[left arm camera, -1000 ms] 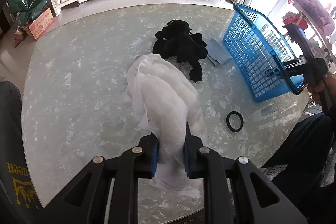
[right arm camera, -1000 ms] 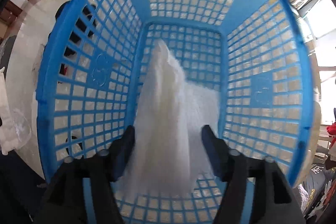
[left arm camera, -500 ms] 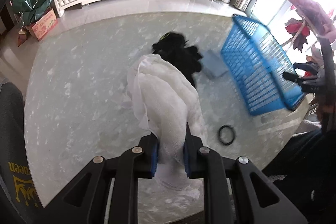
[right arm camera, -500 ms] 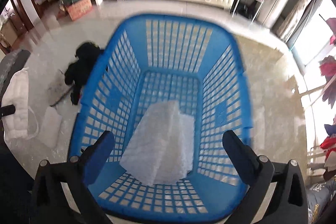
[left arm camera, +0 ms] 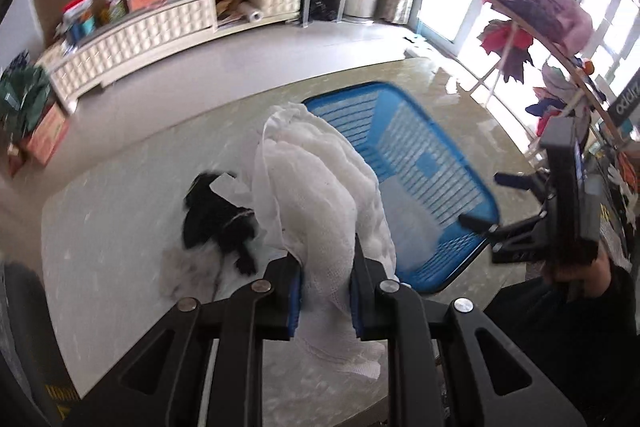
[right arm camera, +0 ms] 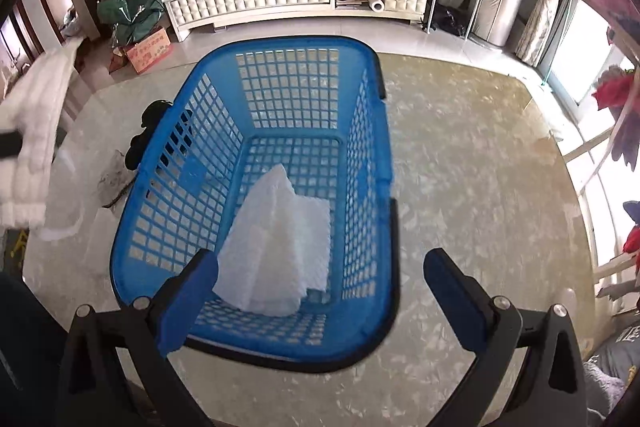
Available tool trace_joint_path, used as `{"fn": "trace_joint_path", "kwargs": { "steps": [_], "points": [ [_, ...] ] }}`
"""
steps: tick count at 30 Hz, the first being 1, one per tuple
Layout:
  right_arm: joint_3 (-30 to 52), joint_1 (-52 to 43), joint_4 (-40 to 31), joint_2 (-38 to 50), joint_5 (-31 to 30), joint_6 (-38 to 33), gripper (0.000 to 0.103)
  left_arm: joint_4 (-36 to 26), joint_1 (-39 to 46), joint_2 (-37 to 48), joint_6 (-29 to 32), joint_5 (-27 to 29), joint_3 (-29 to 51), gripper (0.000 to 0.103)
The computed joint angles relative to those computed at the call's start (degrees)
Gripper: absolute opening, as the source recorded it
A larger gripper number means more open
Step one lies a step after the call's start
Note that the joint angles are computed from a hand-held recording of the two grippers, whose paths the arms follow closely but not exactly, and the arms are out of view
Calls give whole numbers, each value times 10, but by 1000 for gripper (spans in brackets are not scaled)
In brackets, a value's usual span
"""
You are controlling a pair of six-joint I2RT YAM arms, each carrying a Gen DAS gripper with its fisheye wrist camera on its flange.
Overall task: Organize soft objects
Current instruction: 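Lower the white quilted pad into the blue basket and open the left tool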
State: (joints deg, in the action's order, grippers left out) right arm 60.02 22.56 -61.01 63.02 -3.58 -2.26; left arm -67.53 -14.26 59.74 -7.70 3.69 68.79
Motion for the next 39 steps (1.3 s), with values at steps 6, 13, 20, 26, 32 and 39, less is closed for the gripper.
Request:
{"fn": "trace_joint_path", "kwargs": {
  "steps": [6, 13, 20, 26, 32, 39],
  "points": [
    [-4, -17, -1, -11, 0, -9, 103, 54, -102, 110, -32, -40, 54, 18],
    [-12, -38, 8, -10, -18, -24, 103, 120, -125, 220, -20, -44, 73, 18],
    [-13, -45, 17, 6, -16, -26, 103, 169, -137, 309, 14, -57, 75, 18],
    [-14, -57, 23, 18, -19, -28, 103, 212, -140, 349, 64, -62, 63, 18],
    [-24, -50, 34, 23, 7, -27, 103, 229, -132, 372, 126, -75, 56, 19],
    [-23, -50, 34, 34, 0, -26, 103, 233, -126, 392, 157, -75, 62, 21]
  ]
}}
